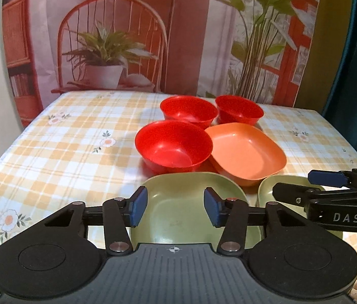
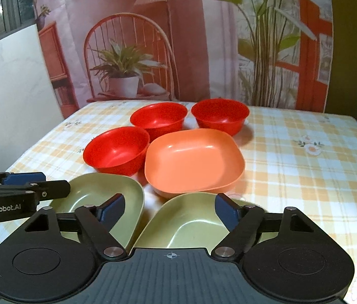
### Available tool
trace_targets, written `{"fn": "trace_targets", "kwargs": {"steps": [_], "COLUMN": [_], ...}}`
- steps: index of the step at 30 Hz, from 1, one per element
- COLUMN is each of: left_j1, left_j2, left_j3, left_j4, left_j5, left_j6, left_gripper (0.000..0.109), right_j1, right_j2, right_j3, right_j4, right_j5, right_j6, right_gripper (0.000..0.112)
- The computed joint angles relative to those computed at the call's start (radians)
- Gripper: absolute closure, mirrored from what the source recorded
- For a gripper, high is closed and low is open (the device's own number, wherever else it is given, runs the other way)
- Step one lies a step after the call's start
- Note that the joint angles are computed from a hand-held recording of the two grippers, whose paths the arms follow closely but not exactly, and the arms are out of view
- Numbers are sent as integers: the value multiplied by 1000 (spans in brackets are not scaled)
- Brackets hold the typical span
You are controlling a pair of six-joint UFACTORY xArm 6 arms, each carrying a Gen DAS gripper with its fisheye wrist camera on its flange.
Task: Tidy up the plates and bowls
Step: 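Move both grippers forward toward the nearest pale green plate, then close both grippers on the rim of the pale green plate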
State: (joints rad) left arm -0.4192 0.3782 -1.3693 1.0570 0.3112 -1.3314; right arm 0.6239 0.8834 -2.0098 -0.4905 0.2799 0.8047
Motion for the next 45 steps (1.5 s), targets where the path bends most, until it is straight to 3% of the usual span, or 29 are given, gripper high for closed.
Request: {"fn": "trace_targets", "kwargs": {"steps": [11, 15, 19, 24, 30, 38, 43, 45], "left_j1": [13, 19, 12, 20, 40, 60, 67, 72], "left_j2": [11, 9, 11, 10, 11, 6, 13, 12], "left_j3": [-3, 7, 6, 21, 44, 75, 81, 89], "left_j4": [-102, -141, -171, -226, -264, -271, -330, -338], "left_j5": [-1, 19, 96, 102, 59, 13, -3, -16], "left_j6": [93, 114, 134, 165, 166, 140, 182, 186], "left_gripper": [59, 67, 78, 83, 91, 91, 94, 95], "right_j1": [7, 24, 40, 57, 61, 66, 64, 63], "right_j2": [52, 74, 96, 128, 168, 228, 275, 280], "right_j3": [-64, -96, -131, -189, -260, -363, -444, -450], "right_j4": [178, 294, 416, 447, 430, 453, 469, 482], "right_j5": [-11, 1, 21, 65, 133, 209, 265, 269], "right_j6": [-161, -291, -398, -445, -422, -441, -448, -449], "right_gripper": [55, 64, 74, 82, 83, 86, 102, 103]}}
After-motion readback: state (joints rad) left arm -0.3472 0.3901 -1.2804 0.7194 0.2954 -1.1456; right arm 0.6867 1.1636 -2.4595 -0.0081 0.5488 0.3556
